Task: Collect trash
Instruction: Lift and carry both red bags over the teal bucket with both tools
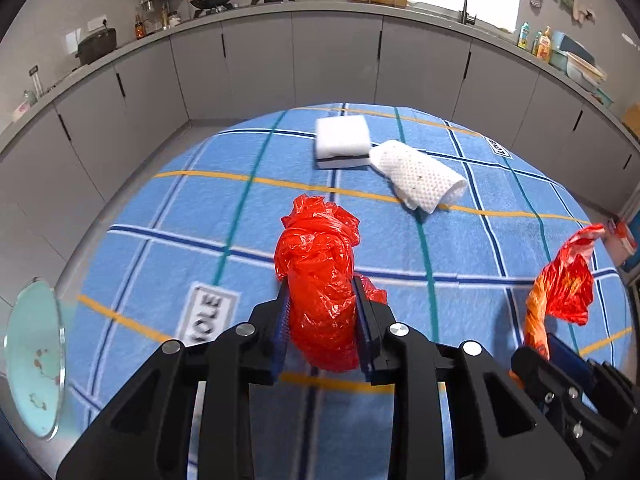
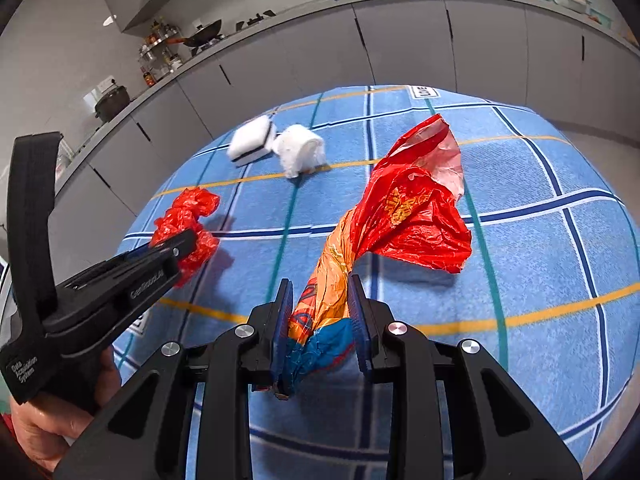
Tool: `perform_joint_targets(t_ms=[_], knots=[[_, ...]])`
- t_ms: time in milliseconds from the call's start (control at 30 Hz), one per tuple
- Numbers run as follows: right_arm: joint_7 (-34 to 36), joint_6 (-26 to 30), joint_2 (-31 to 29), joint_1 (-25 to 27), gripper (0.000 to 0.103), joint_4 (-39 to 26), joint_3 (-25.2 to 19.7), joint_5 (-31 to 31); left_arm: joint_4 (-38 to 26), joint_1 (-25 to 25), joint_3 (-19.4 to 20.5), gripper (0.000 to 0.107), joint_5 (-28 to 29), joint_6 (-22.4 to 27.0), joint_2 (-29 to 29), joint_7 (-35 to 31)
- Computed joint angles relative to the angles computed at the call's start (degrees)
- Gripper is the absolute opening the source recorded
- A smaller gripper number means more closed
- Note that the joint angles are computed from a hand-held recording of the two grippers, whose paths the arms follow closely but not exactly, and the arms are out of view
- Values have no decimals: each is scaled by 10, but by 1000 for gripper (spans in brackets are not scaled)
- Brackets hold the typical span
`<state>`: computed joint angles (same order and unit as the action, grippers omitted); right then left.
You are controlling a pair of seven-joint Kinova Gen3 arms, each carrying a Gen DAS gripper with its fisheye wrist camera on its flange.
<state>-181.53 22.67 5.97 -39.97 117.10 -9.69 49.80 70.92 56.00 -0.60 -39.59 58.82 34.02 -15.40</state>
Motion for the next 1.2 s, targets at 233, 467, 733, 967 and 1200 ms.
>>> perform_joint_targets(t_ms=[233, 467, 733, 967, 1200], knots=[[-19, 21, -7, -22, 29, -5, -20, 17, 66, 21, 4, 28, -33, 13, -48, 53], [-33, 44, -5, -43, 29, -17, -39, 33, 126, 24, 31, 28, -68, 28, -89, 115], [-23, 56, 4, -67, 29, -35, -45, 36, 182, 13, 63, 28, -90, 34, -125, 173], [-2, 57, 19, -88, 29, -58, -45, 31, 236, -1, 88, 28, -101, 45, -161, 224], [27, 59, 39, -119, 29, -84, -36, 20, 278, -17, 115, 28, -111, 59, -191, 266]])
